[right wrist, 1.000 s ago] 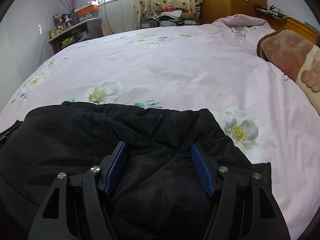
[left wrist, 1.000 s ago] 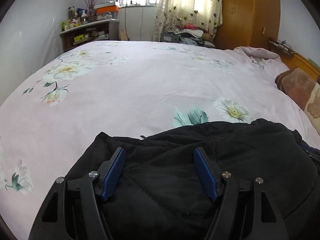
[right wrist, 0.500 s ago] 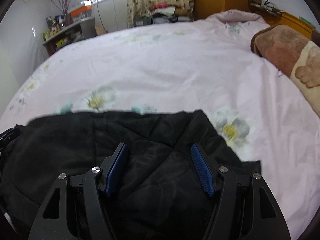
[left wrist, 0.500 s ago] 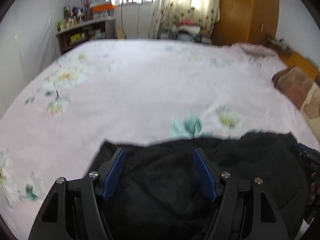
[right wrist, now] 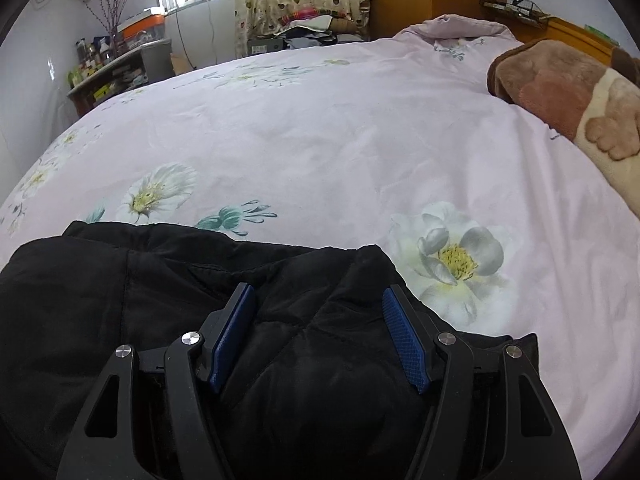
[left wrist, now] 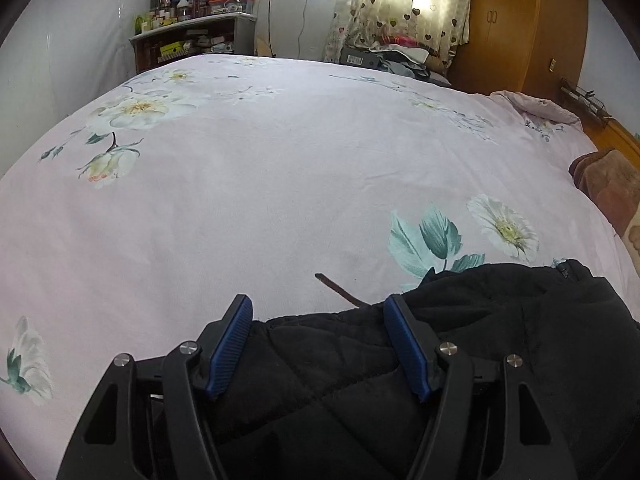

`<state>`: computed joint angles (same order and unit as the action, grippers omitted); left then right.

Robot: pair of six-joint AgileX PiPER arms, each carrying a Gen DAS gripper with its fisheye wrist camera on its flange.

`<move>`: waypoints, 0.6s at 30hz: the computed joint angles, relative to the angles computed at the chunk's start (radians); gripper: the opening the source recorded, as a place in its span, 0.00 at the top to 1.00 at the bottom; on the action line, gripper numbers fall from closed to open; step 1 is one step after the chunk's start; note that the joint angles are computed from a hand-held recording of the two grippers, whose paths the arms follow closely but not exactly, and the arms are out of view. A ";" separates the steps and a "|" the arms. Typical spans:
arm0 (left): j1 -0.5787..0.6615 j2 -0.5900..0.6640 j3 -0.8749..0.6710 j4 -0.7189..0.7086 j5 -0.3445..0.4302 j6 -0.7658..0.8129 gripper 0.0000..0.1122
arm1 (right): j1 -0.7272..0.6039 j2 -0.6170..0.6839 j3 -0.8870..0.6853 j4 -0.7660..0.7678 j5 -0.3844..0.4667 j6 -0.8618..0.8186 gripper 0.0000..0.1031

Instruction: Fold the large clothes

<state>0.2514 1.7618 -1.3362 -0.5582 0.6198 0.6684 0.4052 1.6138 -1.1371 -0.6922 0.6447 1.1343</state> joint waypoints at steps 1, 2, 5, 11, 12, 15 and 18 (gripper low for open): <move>-0.002 0.003 0.003 0.000 -0.006 0.000 0.37 | -0.002 -0.001 0.005 -0.002 -0.006 0.004 0.37; -0.006 0.008 -0.005 0.008 -0.009 -0.009 0.37 | -0.006 -0.002 -0.001 0.005 -0.004 -0.006 0.37; -0.005 0.019 -0.006 -0.010 -0.017 0.001 0.37 | 0.000 -0.005 0.019 -0.031 -0.014 0.035 0.37; -0.008 0.031 -0.023 0.004 0.001 -0.023 0.37 | 0.020 0.007 0.015 -0.076 0.015 0.082 0.37; -0.009 0.031 -0.028 0.011 0.004 -0.031 0.37 | 0.020 0.007 0.012 -0.074 0.018 0.079 0.37; -0.017 0.048 -0.080 0.078 0.055 -0.096 0.37 | 0.015 0.012 -0.015 -0.028 0.040 0.025 0.36; -0.032 0.054 -0.187 0.213 0.174 -0.206 0.38 | 0.002 0.024 -0.131 0.129 0.166 -0.151 0.36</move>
<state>0.2190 1.8154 -1.5227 -0.3448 0.7935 0.4627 0.4068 1.6382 -1.2677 -0.5630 0.8105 0.9828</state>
